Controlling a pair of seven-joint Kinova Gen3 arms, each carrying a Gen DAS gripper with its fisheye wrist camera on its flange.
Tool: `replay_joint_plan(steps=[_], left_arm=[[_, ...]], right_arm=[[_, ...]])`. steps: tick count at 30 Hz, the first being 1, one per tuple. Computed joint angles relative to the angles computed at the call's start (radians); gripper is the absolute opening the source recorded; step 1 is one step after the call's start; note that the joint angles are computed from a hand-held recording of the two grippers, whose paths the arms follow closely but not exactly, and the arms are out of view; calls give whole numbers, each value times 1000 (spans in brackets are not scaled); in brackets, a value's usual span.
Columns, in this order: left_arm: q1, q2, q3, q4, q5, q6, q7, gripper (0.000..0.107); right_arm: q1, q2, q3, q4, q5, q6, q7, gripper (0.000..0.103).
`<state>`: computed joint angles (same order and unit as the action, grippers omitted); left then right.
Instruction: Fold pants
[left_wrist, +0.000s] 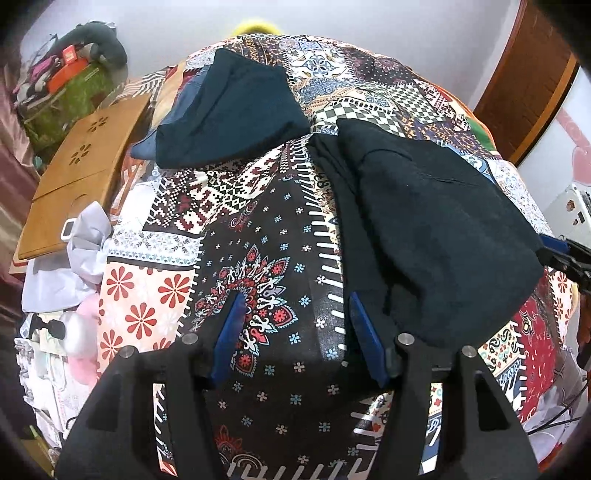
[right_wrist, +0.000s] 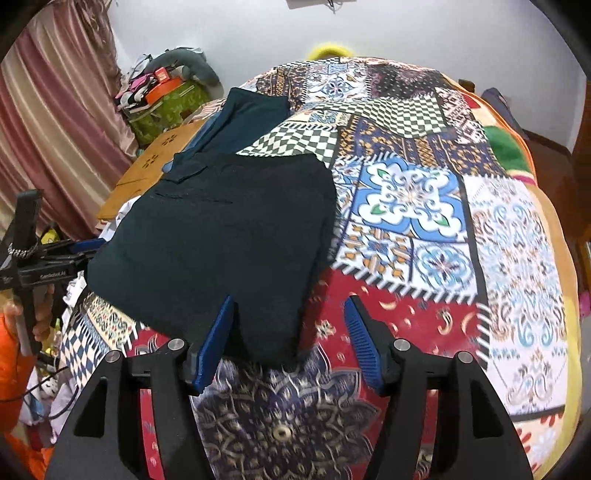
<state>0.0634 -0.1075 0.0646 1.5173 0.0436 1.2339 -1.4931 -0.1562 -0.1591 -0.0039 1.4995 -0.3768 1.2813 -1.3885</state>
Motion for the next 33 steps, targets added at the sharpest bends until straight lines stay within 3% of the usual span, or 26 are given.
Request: replay_joint_plan(steps=[5,10,14,18,25,29,33], left_arm=[[-1,15,5,-60,-29,17,24,59],[-5,41,-3,-160,-1,18,15,62],[5,80,4,-234,23,2,10,76],[-1,155,-3,-297,116,34,-14,82],[-1,307,13,-382,172,143,-5,82],[-41,372,19,-411,255,202,-28,82],[-77,408,28,-421,334,226,-52,82]], right_arm=[[14,-2,16,-22,16,38,-10,57],[25,2,19,-62,21,16,-18,60],[24,28,25,-103,-31,-19,-19,61],[19,72,20,-123,-78,-51,6,70],[59,214,3,-156,-170,25,30,70],[124,315,-14,-189,-262,136,33,70],[179,361,-36,-205,-335,189,68,71]])
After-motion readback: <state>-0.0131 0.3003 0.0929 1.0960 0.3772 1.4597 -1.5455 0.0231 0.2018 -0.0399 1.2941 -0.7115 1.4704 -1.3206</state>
